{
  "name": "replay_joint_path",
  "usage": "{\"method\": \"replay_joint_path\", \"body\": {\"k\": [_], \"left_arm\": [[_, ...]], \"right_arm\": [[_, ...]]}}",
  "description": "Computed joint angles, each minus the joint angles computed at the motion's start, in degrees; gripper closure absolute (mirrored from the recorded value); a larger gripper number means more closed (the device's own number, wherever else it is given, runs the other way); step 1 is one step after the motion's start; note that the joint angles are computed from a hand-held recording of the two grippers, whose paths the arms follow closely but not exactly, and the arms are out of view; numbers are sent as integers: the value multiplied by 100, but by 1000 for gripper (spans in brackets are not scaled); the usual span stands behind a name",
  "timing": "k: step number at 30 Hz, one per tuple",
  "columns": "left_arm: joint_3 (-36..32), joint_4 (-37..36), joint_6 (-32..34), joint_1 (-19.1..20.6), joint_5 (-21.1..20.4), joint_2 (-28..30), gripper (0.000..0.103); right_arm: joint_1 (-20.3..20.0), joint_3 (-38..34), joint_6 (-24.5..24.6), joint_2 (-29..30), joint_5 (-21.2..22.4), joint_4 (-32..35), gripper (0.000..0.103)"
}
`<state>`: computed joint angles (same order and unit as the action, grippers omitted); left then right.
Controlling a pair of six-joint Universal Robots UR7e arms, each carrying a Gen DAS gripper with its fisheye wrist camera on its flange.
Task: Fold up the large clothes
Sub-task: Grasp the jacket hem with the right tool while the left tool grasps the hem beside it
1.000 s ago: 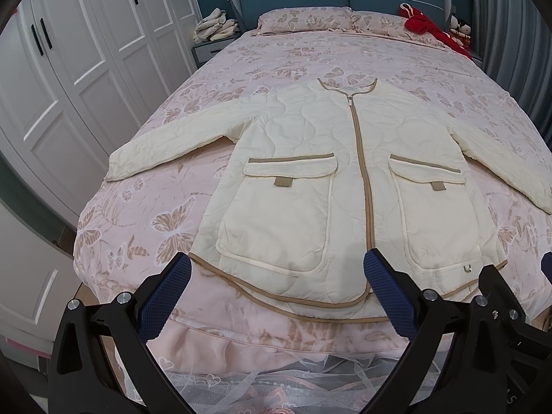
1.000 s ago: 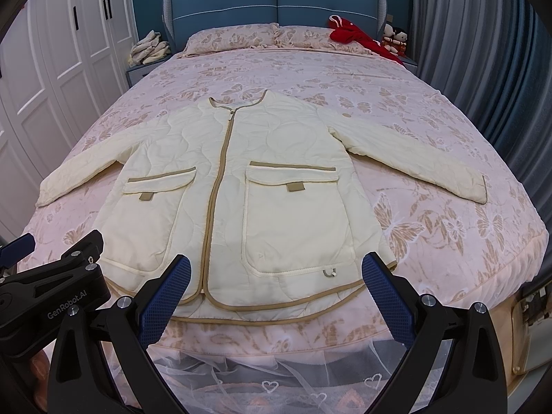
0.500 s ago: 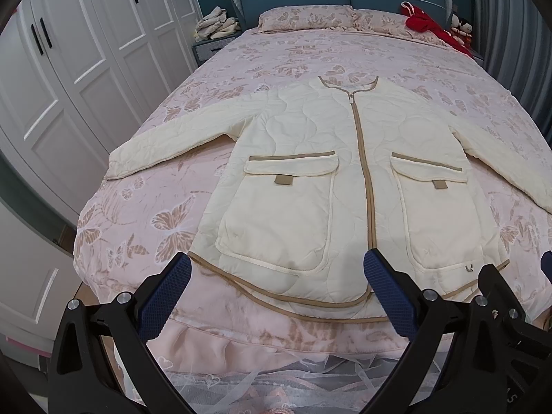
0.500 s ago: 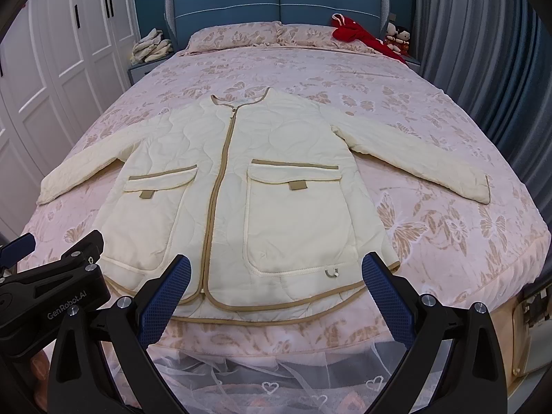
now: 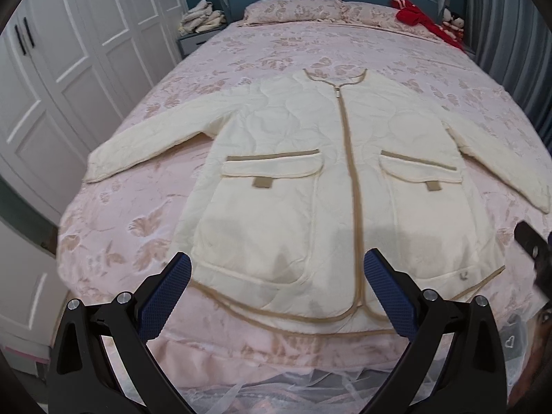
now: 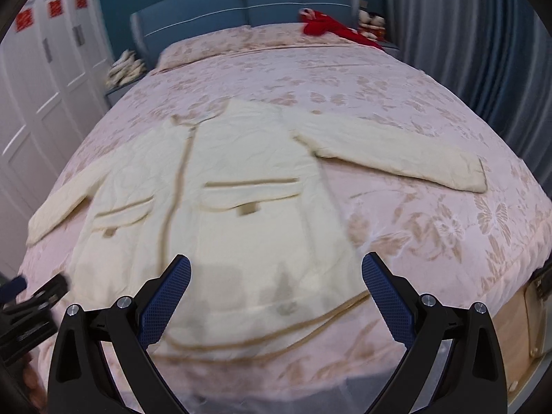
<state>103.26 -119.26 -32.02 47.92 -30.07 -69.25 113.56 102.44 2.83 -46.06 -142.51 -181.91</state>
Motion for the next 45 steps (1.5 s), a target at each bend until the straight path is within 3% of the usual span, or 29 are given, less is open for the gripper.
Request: {"method": "replay_joint_path", "body": {"k": [2,7,10,19,21,23,24,26,27,28,29,32,35,40,42,45], "left_arm": [[-56,-180,119,66,26,84,5],[-148,-711,347,193,252,326,5],[-203,-899,366,244,478,493,5],[-1012,350,-65,599,289,1029,5],[-1043,270,49,635,280,1074,5],[-1081,235,127,686,279,1107,5],[-1103,260,124,705,294,1116,5],[-1158,345,53,747,352,1136,5],[-1190,390,13,782,368,1137,5],[-1226,450,-42,816,390,1135,5],[-1250,454,-47,845,392,1131,5],[-1278,403,-117,938,424,1082,5],[-1361,375,-197,1066,430,1028,5],[-1508,300,-266,1205,535,964,5],[-1569,242,-210,1243,587,953,5],[-1702,199,-71,1337,481,944,5]], "right_arm": [[-327,54,33,-181,123,-205,6],[-1345,131,720,-800,554,-187,6],[-1894,36,828,-1013,540,-346,6],[-3177,-600,1251,-1200,1024,11,6],[-3299,-738,1368,-1152,1031,166,10],[-3362,-916,1355,-1057,1096,198,25],[-3366,-998,1239,-1003,1158,107,32],[-3339,-1169,1134,-924,1232,175,63],[-3276,-1339,1106,-836,1119,266,70],[-3208,-1429,1047,-791,1070,272,86],[-3119,-1568,939,-725,1068,256,90],[-2701,-1946,303,-505,1261,3,93],[-2001,-2692,-758,20,1377,111,95],[-1040,-3874,-1509,1066,2198,1222,95],[-830,-4291,-1574,1492,2572,1710,88],[-535,-5097,-1719,2311,2927,2564,63]]}}
